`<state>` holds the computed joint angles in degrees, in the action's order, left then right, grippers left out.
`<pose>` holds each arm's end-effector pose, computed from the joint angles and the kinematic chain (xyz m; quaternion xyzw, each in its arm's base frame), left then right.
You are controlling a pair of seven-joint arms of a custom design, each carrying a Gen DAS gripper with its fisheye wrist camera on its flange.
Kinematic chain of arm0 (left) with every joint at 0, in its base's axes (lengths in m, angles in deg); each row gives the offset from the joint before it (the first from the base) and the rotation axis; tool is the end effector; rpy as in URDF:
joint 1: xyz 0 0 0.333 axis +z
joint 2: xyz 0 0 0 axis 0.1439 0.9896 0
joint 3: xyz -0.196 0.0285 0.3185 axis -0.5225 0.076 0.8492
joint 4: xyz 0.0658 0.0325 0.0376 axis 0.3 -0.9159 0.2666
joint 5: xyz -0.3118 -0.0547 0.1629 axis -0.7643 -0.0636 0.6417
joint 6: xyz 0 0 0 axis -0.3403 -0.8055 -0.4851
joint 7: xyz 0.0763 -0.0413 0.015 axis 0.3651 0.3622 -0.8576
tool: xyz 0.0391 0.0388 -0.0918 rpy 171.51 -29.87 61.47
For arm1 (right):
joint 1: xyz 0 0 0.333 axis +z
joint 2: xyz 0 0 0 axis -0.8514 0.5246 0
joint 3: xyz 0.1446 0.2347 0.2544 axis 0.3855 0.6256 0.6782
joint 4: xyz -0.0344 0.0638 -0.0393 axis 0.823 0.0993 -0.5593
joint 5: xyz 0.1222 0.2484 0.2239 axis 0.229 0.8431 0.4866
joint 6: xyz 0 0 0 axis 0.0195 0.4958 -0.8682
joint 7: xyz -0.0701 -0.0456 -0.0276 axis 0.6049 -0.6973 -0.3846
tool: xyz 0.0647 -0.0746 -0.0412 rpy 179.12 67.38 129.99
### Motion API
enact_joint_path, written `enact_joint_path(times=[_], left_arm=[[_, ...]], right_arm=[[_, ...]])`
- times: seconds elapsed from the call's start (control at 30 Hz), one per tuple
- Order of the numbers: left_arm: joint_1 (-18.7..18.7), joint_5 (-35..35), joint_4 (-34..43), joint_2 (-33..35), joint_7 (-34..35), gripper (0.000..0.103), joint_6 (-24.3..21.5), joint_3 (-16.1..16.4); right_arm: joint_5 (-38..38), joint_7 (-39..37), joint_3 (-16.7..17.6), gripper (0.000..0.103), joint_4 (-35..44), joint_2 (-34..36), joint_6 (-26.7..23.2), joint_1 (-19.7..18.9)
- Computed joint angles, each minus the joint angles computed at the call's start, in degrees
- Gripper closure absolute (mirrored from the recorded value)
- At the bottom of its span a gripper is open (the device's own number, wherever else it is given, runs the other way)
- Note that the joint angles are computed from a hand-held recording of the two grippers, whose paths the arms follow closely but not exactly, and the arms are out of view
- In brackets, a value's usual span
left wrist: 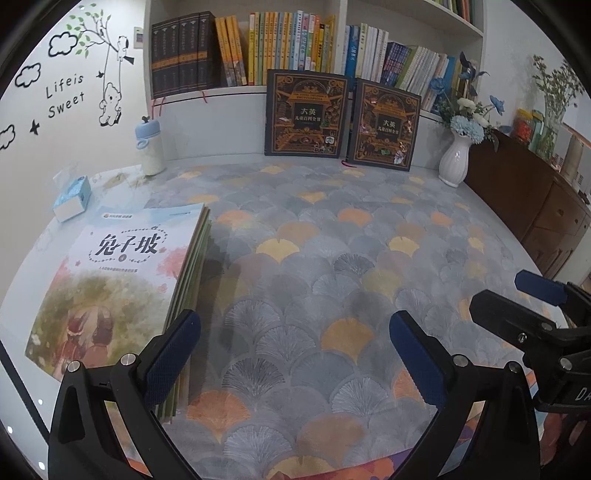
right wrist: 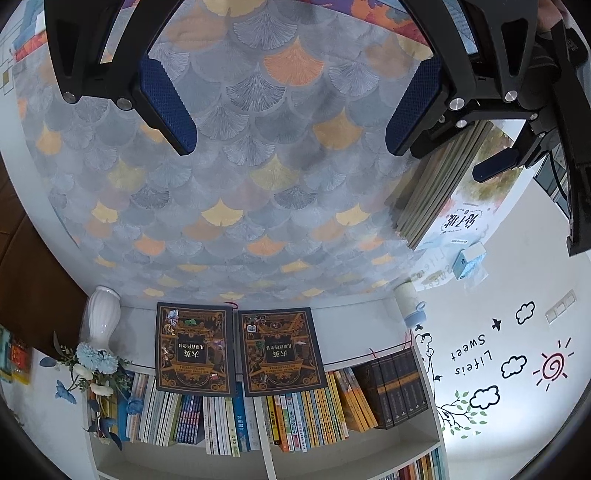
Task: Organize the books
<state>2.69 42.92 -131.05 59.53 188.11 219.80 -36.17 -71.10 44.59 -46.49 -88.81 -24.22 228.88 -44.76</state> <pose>0.6674 -0.0930 0.4161 -0.6138 0.6701 -0.3310 0.2543 0.6426 0.2086 0.4732 -0.6752 0.6172 -0.2055 0.3477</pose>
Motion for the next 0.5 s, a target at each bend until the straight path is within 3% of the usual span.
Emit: enact_joint_path(times=[0.27,0.4,0.5], left_arm=[[0.0,0.0,-0.2,-0.2,-0.2,0.001,0.5,0.2],[0.4,-0.2,-0.4,-0.3,-0.3,0.001,0.8,-0.1],[0.1,-0.2,-0.6,-0.4,-0.4,0.001,0.9,0.3]], right_arm=[[0.1,-0.4,0.3,0.001,0.1,0.1,0.1,-0.1],[2.2,-2.9,4.6,0.001,0.6,0.8,-0.4,-3.4],[2.6,-2.9,3.8,0.001,0.8,0.9,-0.6,-2.6]])
